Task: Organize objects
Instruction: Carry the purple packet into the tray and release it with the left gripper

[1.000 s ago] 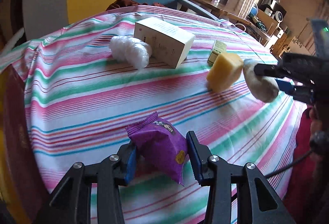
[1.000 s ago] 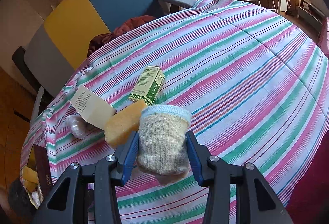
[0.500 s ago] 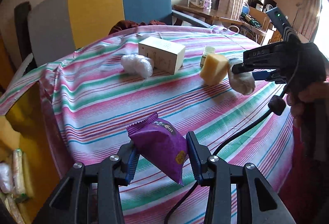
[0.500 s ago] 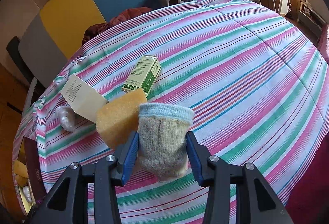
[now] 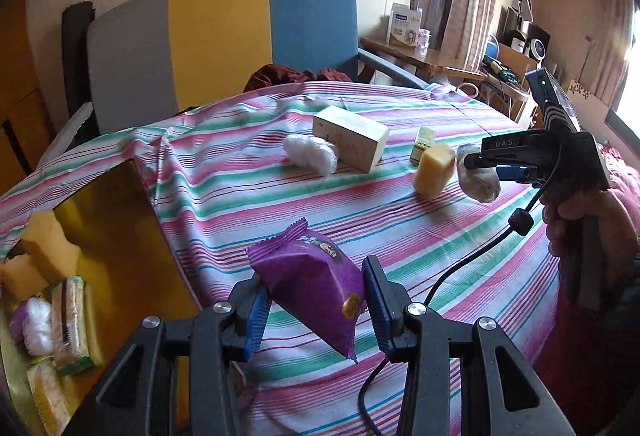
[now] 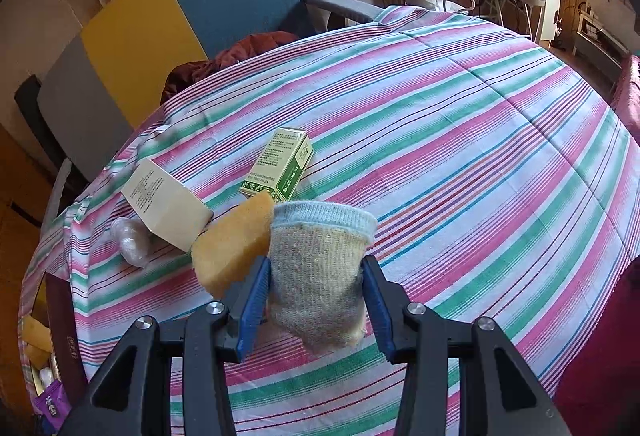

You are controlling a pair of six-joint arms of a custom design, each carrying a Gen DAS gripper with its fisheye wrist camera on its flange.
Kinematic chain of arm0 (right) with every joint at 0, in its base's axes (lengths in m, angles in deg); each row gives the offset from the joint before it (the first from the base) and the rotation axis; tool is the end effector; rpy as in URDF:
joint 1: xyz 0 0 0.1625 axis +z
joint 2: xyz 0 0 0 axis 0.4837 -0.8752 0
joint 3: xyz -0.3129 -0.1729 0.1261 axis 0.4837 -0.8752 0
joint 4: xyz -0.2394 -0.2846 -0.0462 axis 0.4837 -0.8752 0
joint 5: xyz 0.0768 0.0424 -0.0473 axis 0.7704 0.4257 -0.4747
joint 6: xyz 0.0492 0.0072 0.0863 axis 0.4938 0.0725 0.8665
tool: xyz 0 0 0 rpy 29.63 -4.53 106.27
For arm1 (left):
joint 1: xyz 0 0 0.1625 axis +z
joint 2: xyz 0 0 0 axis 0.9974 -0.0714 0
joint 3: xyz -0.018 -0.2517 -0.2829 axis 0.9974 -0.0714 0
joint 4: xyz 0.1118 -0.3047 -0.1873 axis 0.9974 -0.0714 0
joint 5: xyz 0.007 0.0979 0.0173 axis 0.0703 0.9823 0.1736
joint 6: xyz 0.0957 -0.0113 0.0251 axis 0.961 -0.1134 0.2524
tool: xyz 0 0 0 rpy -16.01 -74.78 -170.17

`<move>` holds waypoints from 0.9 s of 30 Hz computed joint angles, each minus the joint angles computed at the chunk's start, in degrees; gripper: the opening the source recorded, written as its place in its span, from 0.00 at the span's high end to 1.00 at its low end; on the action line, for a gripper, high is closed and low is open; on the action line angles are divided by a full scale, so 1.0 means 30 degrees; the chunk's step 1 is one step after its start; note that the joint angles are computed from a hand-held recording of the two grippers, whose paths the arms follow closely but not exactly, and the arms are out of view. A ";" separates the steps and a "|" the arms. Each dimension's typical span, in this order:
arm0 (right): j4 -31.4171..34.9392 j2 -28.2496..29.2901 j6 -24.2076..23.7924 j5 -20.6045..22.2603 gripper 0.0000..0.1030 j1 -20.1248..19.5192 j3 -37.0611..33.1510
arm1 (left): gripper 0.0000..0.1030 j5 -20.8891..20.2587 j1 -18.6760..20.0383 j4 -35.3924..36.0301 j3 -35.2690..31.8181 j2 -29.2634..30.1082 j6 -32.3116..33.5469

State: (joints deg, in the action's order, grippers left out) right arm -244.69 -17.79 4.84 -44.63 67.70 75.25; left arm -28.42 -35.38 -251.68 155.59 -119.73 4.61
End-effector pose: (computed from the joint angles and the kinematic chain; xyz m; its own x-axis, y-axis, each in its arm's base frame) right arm 0.1431 -0.5658 0.0655 -0.8475 0.1746 0.5012 -0.1544 0.8224 -0.5476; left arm -0.0764 -0.4165 0.1787 -0.7448 0.1735 -0.6444 0.5538 0.6994 -0.4518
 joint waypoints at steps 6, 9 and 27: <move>-0.0646 0.0034 -0.0118 -0.0011 0.55 0.0047 0.0121 | 0.57 0.0259 -0.0041 0.0155 0.0544 -0.1270 -0.0321; -0.0939 0.0120 -0.0305 0.0006 0.55 0.0098 0.0103 | 0.57 0.0423 0.0099 0.0298 0.0802 -0.1983 -0.0379; -0.2273 0.0369 -0.0986 -0.0191 0.55 0.0426 0.0270 | 0.57 0.2417 0.1570 0.5990 0.3175 -1.1398 -0.2524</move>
State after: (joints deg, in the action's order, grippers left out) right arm -251.51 -16.68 1.88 -45.21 68.98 76.06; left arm -21.17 -30.67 -233.71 165.11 -153.92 -2.96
